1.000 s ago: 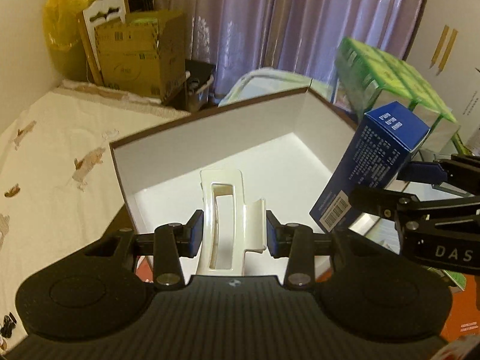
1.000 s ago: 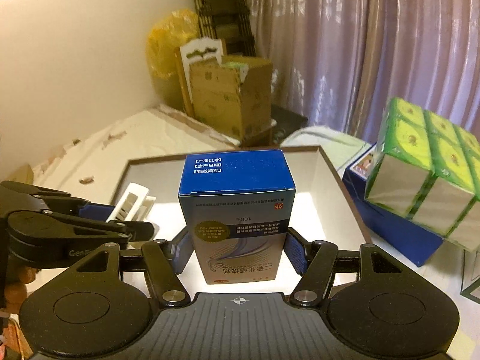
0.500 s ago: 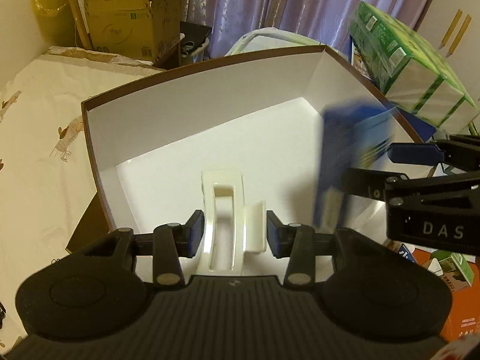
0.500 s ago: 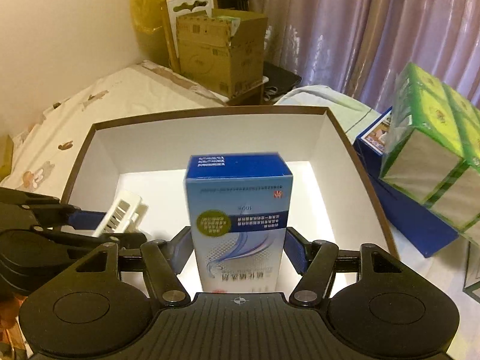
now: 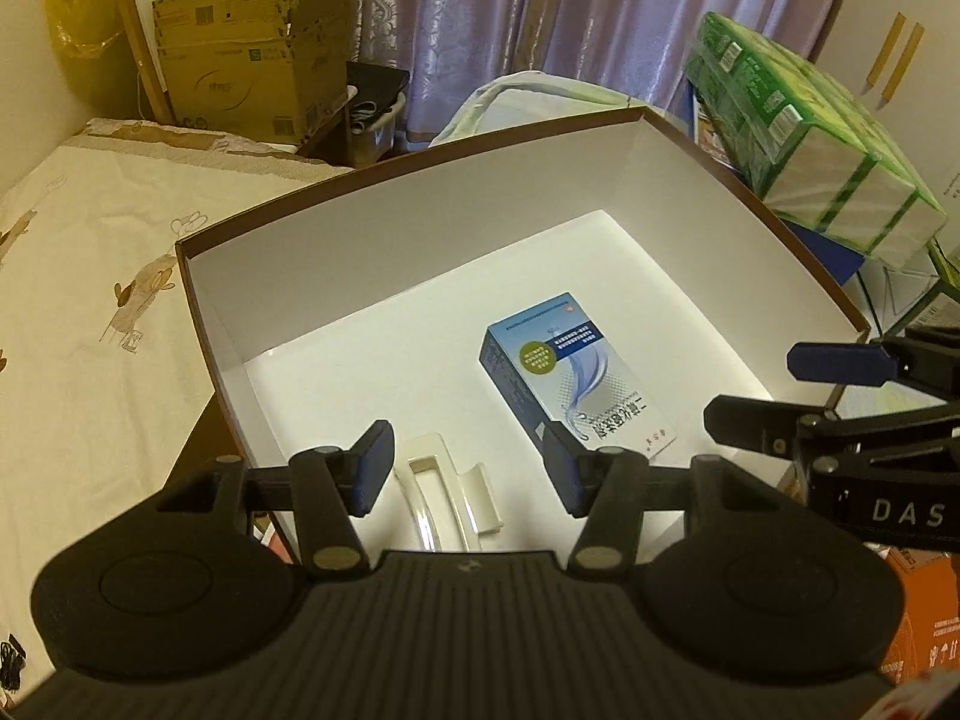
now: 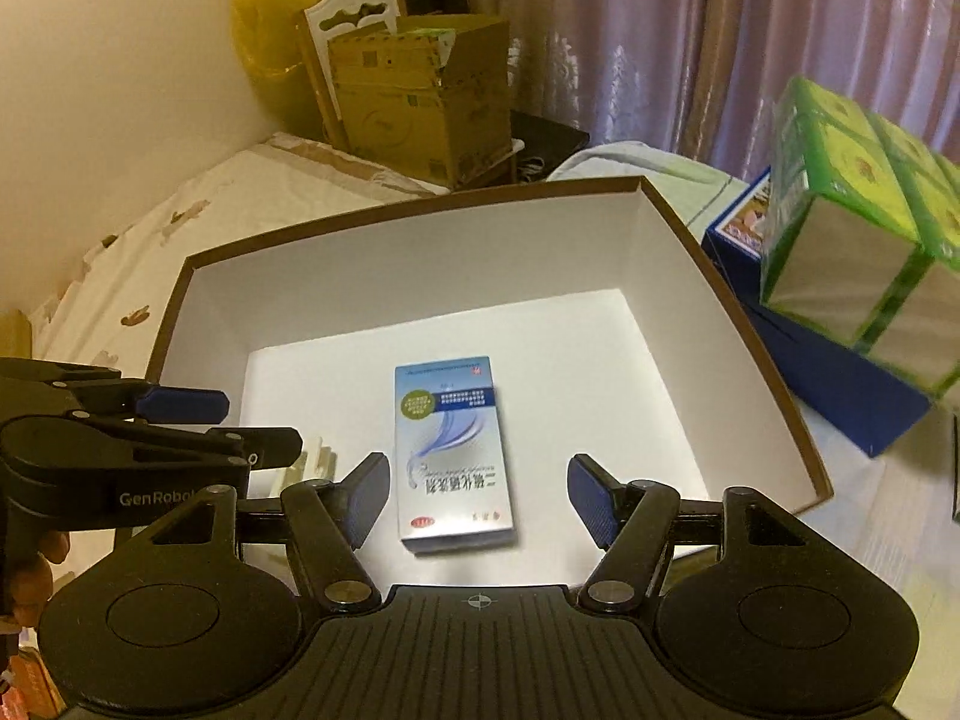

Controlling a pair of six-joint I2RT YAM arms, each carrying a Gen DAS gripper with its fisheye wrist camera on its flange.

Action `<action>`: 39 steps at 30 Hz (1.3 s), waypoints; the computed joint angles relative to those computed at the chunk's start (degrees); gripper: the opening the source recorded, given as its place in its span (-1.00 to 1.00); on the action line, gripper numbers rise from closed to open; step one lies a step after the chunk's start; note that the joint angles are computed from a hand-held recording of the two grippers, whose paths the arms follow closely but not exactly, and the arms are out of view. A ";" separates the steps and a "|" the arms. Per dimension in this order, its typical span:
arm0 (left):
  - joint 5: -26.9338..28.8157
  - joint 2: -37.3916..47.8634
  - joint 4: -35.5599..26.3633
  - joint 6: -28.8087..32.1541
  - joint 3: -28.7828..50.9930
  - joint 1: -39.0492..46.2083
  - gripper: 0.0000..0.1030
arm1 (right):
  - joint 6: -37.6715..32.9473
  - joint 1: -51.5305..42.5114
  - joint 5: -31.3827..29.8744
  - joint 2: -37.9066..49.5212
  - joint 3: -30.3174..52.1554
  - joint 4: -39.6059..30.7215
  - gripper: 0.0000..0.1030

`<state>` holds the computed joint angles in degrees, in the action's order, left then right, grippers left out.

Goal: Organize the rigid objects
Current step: 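Open both grippers to drop the bracket and medicine box inside, then move both grippers back over the items on the red mat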

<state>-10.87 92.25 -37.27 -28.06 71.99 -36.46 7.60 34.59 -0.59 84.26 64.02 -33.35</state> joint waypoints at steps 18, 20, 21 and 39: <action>-1.08 -5.29 -0.47 0.80 -1.80 -2.10 -0.01 | 5.49 2.61 2.45 -6.93 -3.43 -0.91 0.22; -1.35 -6.37 -0.59 0.84 -2.36 -2.47 -0.02 | 6.25 3.23 3.02 -7.92 -4.02 -0.91 0.22; -1.52 -6.86 -0.74 0.81 -2.55 -2.72 -0.02 | 6.65 3.53 3.23 -8.53 -4.38 -0.92 0.22; -10.43 -15.25 -4.71 -8.72 -6.19 -19.55 -0.02 | 10.46 4.56 4.68 -33.83 -16.59 -8.80 0.22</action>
<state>-21.30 77.00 -41.97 -36.77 65.80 -56.01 18.05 39.15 4.09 50.43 47.42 -42.15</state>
